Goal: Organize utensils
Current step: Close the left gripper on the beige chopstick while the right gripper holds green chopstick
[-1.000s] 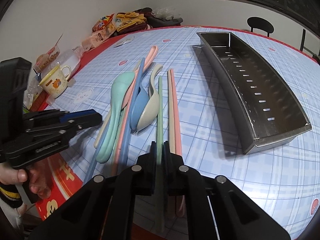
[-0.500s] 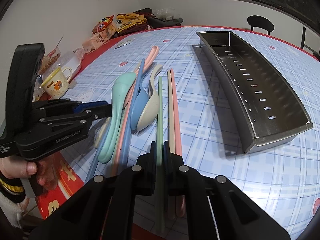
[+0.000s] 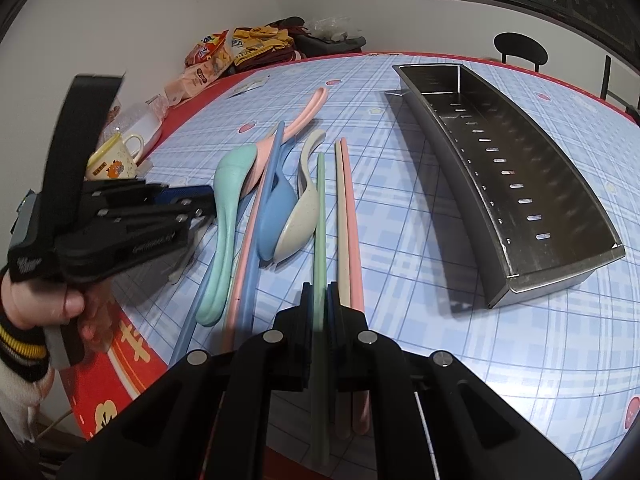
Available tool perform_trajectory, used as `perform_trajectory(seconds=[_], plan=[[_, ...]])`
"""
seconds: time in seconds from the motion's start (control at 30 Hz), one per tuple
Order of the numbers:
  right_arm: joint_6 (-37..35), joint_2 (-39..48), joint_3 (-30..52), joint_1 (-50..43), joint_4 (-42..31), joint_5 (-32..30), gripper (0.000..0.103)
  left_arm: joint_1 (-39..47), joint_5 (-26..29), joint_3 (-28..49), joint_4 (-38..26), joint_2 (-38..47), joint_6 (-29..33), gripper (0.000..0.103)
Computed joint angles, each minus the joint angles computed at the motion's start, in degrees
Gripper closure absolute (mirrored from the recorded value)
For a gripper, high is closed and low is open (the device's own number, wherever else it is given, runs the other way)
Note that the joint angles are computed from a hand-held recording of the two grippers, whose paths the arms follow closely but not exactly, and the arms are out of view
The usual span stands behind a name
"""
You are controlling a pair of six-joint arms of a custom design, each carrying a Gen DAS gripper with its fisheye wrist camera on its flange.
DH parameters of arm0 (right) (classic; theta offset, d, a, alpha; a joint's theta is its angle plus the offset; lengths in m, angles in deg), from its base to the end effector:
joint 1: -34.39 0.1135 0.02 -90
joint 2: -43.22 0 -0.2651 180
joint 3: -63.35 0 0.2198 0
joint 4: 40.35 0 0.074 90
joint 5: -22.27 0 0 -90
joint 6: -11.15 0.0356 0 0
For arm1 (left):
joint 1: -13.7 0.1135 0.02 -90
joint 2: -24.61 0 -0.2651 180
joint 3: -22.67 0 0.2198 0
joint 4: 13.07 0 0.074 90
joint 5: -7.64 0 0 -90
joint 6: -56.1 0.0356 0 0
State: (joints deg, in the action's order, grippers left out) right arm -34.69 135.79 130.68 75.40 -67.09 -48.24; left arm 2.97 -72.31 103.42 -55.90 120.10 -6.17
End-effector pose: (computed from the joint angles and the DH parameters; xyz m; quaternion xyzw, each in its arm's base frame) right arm 0.2319 0.1859 0.1999 0.0807 0.9300 0.0994 0.3447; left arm 0.3097 -0.0650 0.2294 0.3381 0.8951 -0.0421 0.2875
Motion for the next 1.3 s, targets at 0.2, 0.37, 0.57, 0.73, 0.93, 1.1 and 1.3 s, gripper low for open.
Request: perform_trajectory(seconds=[0.2, 0.37, 0.57, 0.73, 0.93, 1.1, 1.3], plan=[[0.0, 0.3, 0.4, 0.2, -0.5, 0.2, 0.095, -0.7, -0.2, 0.6, 1.4, 1.2, 0.1, 0.082], [-0.5, 1.9, 3.2, 1.0, -3.5, 2.1, 0.095, 0.1, 0.6, -3.8, 2.5, -2.4, 1.9, 0.091], [-0.7, 2.2, 3.7, 1.4, -4.4, 2.8, 0.095, 5.3, 4.6, -8.8, 0.3, -7.8, 6.3, 0.091], [-1.2, 4.0, 6.3, 2.2, -6.9, 4.5, 0.095, 7.0, 6.1, -13.6, 3.4, -11.3, 6.6, 0.091], [-2.7, 5.0, 7.8, 1.1, -7.5, 3.4, 0.095, 4.4, 2.6, -12.7, 3.7, -10.7, 6.9, 0.091], [-2.7, 6.3, 9.7, 2.1, -9.7, 5.4, 0.095, 2.4, 1.0, -13.3, 6.8, -10.1, 7.0, 0.092], [-2.2, 6.1, 9.3, 2.5, -9.4, 6.2, 0.095, 2.7, 1.8, -15.0, 9.8, -10.5, 6.8, 0.092]])
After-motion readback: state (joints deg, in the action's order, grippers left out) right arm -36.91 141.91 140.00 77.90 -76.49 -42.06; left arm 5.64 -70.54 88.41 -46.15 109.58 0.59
